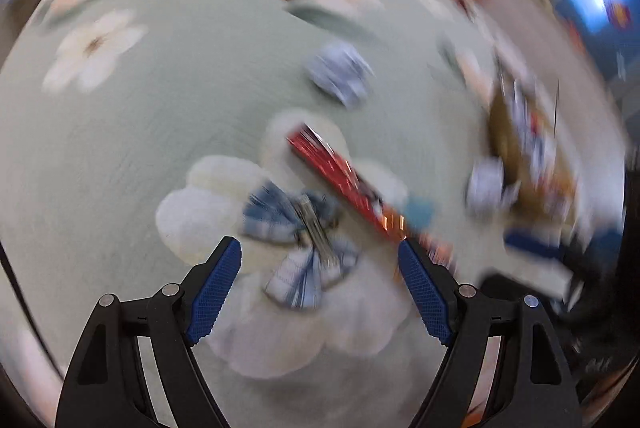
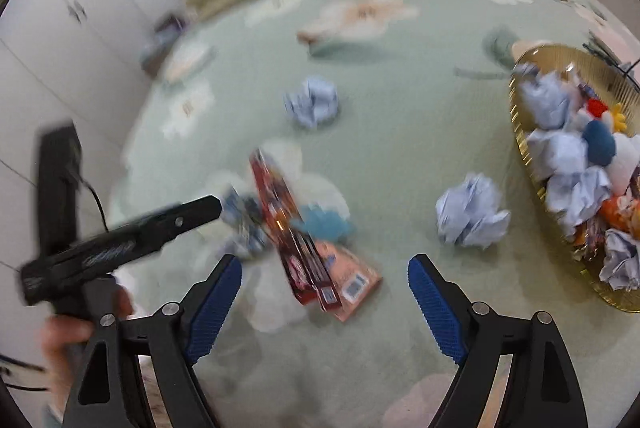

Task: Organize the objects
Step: 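Grasp the blue plaid bow clip with the left tool while the right tool grasps the red Naruto box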

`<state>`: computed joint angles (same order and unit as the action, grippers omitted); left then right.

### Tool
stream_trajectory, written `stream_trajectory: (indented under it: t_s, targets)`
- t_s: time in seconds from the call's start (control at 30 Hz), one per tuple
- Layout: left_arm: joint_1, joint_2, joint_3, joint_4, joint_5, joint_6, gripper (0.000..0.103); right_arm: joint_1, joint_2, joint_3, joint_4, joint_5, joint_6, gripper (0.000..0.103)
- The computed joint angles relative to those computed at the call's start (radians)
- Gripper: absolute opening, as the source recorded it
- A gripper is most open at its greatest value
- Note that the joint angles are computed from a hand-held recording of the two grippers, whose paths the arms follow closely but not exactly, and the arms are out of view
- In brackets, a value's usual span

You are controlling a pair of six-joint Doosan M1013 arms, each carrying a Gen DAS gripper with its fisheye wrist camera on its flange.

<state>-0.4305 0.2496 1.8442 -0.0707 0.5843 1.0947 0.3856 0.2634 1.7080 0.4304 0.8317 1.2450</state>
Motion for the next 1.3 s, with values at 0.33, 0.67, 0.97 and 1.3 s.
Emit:
stream_trajectory:
  t_s: [0.33,0.67,0.97,1.3]
  targets:
    - [0.013,0.047,-0.008,-0.016,0.037,0.078,0.079,0.045,0.052,-0.016,-0.072,-0.011,-0.070,0.056]
    - [0.051,0.025,0.027,0.033,-0.003,-0.029,0.029,0.075,0.069,-0.025,-0.116,-0.056,-0.084,0.024]
    - [0.125,-0.026,0.107,-0.179,-0.058,0.043,0.040,0.093,0.090,-0.044,-0.007,0.046,-0.121,0.019]
    - [0.104,-0.002,0.075,-0.079,-0.036,-0.008,0.043,0.118,0.128,-0.077,-0.055,0.086,-0.069,0.040]
